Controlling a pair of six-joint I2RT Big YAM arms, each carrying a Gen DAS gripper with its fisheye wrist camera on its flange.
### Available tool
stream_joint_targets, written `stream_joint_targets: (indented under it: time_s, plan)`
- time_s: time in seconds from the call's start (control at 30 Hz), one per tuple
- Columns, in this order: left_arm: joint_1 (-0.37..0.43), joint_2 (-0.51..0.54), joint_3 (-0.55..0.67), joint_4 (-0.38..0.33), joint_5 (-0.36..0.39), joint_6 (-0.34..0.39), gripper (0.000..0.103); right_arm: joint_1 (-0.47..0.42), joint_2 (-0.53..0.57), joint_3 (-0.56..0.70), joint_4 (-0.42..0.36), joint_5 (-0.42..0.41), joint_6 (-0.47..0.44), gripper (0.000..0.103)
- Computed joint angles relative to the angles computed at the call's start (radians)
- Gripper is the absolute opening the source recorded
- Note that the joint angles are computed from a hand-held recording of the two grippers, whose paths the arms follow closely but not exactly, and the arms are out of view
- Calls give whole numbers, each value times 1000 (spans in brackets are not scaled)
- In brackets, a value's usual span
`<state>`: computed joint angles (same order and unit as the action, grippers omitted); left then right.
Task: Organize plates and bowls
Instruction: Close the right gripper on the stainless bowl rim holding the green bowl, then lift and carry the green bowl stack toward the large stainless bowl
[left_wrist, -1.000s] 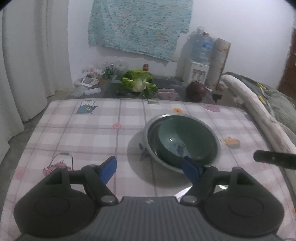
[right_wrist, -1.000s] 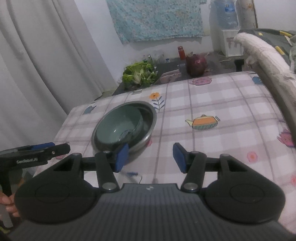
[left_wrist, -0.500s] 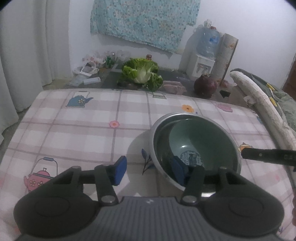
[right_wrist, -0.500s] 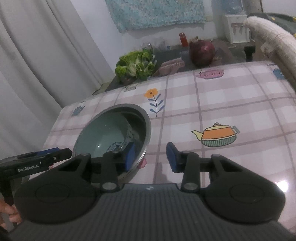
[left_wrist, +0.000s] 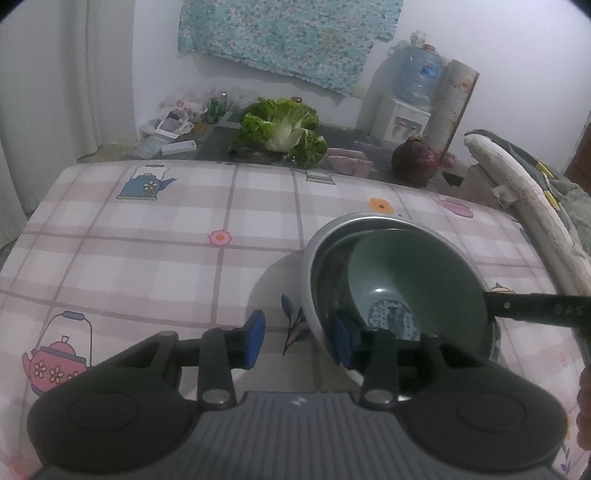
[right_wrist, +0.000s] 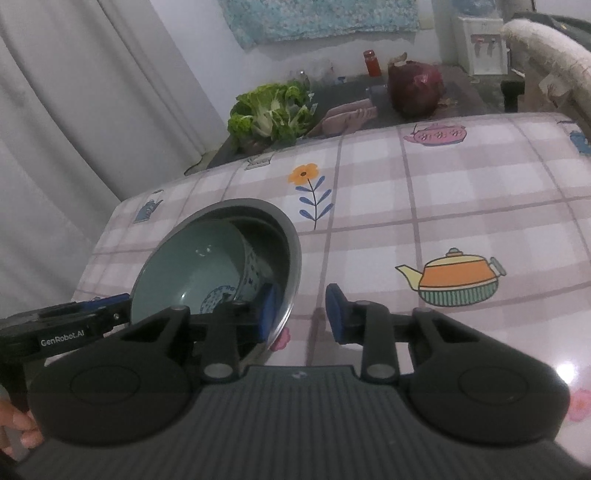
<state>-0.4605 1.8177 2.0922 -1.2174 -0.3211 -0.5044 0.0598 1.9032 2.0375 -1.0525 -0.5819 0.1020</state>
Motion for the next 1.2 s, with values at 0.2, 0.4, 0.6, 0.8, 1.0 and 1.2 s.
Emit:
stream_joint_targets:
  time_s: [0.2,0.4,0.6,0.8,1.0,1.2]
  plan:
    - [10,6,-4,14,26,-1,40,14,30,21,-8,-6,13,26]
    - [27,3,-26,49,62,-10,39,15,38,19,8,-15,31,25]
    - [35,-9,-55,99,115,-41,20,7,42,6,38,-67,79,19]
    - [30,-9,-54,100,115,-49,15,14,37,2,48,-65,74,11]
    - [31,-17,-60,93,119,-68,15,11,35,-3,51,-80,89,11]
    - [28,-18,-52,77,113,-75,14,7,29,-10,50,-95,102,11]
